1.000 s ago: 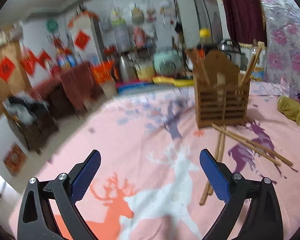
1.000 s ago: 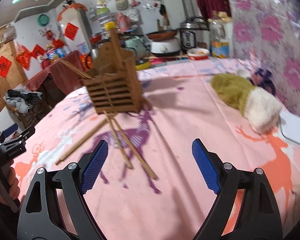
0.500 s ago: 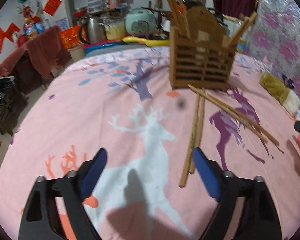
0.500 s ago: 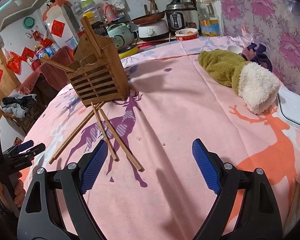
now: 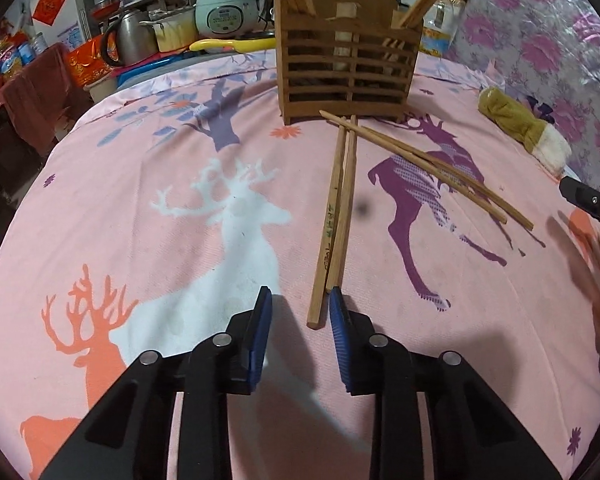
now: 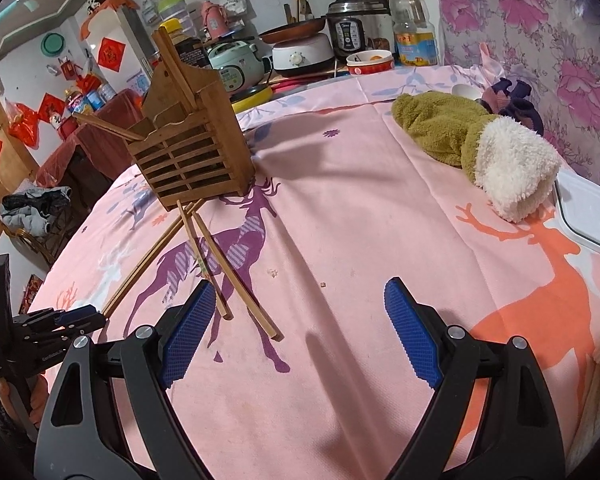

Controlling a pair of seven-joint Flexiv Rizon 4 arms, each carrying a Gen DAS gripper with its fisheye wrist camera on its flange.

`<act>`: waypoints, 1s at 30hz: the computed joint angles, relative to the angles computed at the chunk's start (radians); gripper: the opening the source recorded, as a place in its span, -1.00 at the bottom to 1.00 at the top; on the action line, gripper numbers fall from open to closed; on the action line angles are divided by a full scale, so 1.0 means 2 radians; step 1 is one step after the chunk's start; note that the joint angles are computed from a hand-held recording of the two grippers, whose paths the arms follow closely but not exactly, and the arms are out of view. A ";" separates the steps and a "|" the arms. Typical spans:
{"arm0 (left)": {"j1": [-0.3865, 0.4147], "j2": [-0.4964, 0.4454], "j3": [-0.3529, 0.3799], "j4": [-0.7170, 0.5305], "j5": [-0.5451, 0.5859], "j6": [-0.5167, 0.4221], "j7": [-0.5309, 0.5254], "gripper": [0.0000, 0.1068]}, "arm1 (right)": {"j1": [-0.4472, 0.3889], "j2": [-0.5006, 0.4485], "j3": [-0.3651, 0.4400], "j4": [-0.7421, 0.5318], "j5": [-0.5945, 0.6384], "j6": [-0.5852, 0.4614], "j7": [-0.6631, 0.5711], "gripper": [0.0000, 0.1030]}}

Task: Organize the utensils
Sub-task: 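Close the left tool on one chopstick while the right tool grasps another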

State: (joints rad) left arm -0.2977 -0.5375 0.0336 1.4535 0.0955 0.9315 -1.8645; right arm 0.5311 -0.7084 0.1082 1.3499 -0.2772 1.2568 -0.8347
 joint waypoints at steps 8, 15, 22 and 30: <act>-0.011 0.001 0.013 -0.006 0.027 -0.002 -0.016 -0.86 | 0.003 0.000 -0.004 0.000 -0.004 -0.005 0.001 0.63; 0.009 0.036 -0.002 0.057 0.004 0.028 -0.014 -0.89 | -0.002 -0.001 0.007 -0.004 0.001 -0.011 -0.011 0.63; 0.005 0.035 0.002 0.054 0.006 0.023 -0.019 -0.88 | -0.009 -0.011 0.034 -0.024 0.012 -0.040 -0.068 0.16; 0.005 0.034 0.004 0.052 0.009 0.020 -0.026 -0.74 | -0.002 -0.016 0.039 -0.041 0.035 -0.080 -0.117 -0.05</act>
State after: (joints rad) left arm -0.2870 -0.4692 0.0415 1.5569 0.1137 0.9712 -1.9168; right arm 0.5273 -0.7413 0.1868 1.2672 -0.2066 1.0966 -1.0696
